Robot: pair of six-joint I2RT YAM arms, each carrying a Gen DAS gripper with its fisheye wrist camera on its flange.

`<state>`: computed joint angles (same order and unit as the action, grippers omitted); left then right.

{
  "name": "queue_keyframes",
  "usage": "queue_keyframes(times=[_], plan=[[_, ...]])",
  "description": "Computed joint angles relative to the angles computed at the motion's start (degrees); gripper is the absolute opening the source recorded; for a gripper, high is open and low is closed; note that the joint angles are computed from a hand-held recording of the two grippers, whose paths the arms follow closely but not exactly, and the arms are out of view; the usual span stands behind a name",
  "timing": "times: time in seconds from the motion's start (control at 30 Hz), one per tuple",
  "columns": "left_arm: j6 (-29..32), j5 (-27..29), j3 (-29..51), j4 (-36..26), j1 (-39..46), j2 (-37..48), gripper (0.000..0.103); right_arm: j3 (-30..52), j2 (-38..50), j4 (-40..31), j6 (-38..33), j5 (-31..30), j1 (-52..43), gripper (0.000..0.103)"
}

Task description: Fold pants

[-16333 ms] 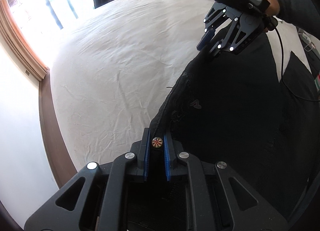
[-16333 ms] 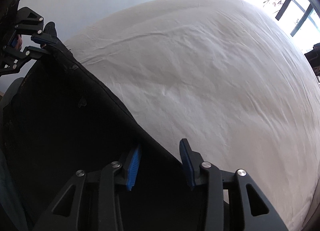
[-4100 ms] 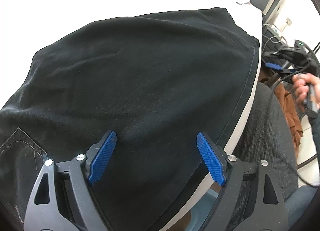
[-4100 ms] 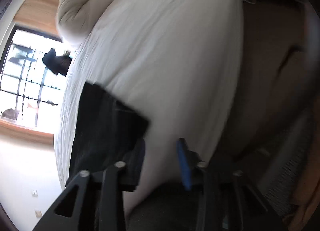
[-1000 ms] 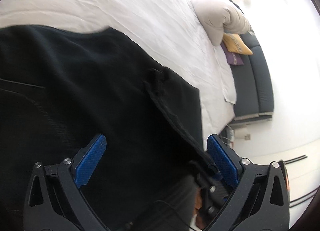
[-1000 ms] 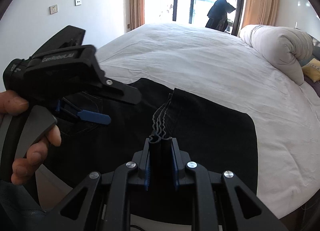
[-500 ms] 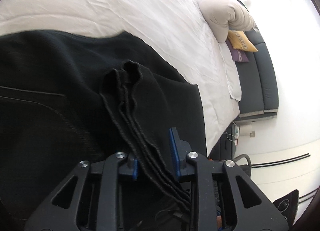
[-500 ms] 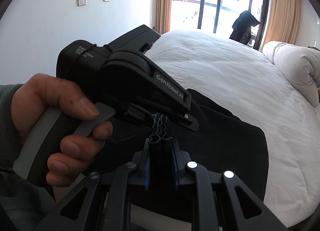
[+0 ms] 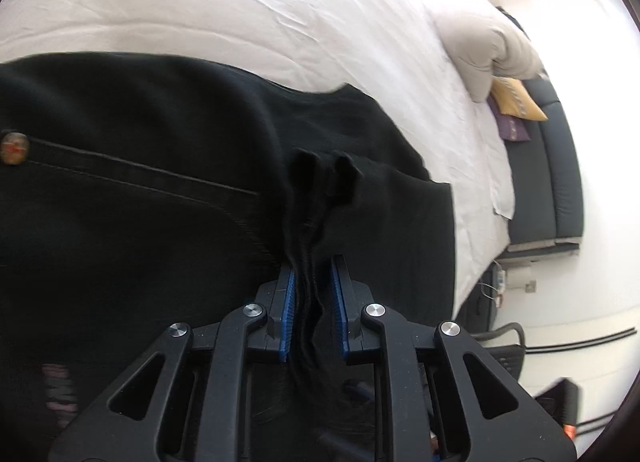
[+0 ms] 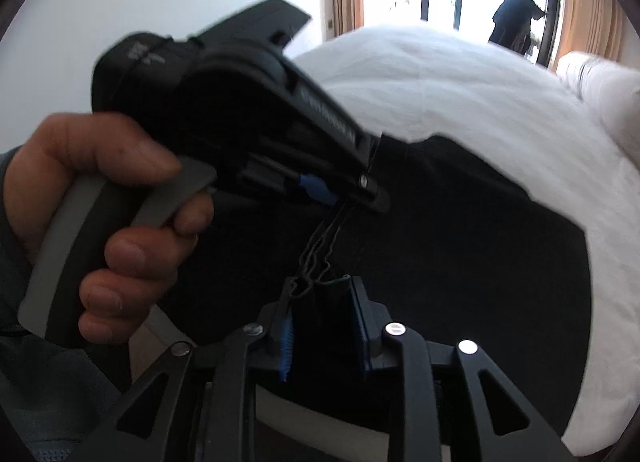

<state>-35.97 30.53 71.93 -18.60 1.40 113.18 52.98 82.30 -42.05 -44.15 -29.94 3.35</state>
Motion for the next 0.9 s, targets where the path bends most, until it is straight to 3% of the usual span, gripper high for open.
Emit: queue_keyframes(times=[0.1, 0.23, 0.4, 0.47, 0.63, 0.67, 0.8, 0.9], plan=[[2.9, -4.9, -0.9, -2.7, 1.3, -3.4, 0.016, 3.6, 3.9, -7.6, -3.2, -5.6, -3.1, 0.04], [5.4, -9.5, 1.6, -4.5, 0.4, -6.3, 0.016, 15.0, 10.3, -19.4, -9.2, -15.8, -12.1, 0.041], [9.5, -9.5, 9.8, -5.1, -6.1, -0.9, 0.016, 35.8, 26.9, -21.1, 2.5, -20.2, -23.5, 0.043], [10.4, -9.4, 13.8, -5.7, -8.3, 3.1, 0.016, 45.3, 35.4, -26.5, 3.3, -22.3, -26.0, 0.043], [11.4, -8.6, 26.0, -11.6, -10.7, 16.0, 0.016, 49.8, 45.9, -28.8, 7.4, -16.9, -28.2, 0.043], [10.6, -7.6, 25.6, -10.7, -10.2, 16.4, 0.016, 49.7, 47.7, -28.1, 9.3, -14.3, -28.4, 0.042], [8.5, -1.5, 21.6, -5.6, -7.6, 16.0, 0.016, 51.5, 50.8, -29.5, 7.4, -17.4, -30.6, 0.04], [8.3, -4.1, 21.1, -6.0, -8.5, 14.5, 0.016, 52.2, 49.1, -32.8, 6.2, -16.7, -31.0, 0.04]])
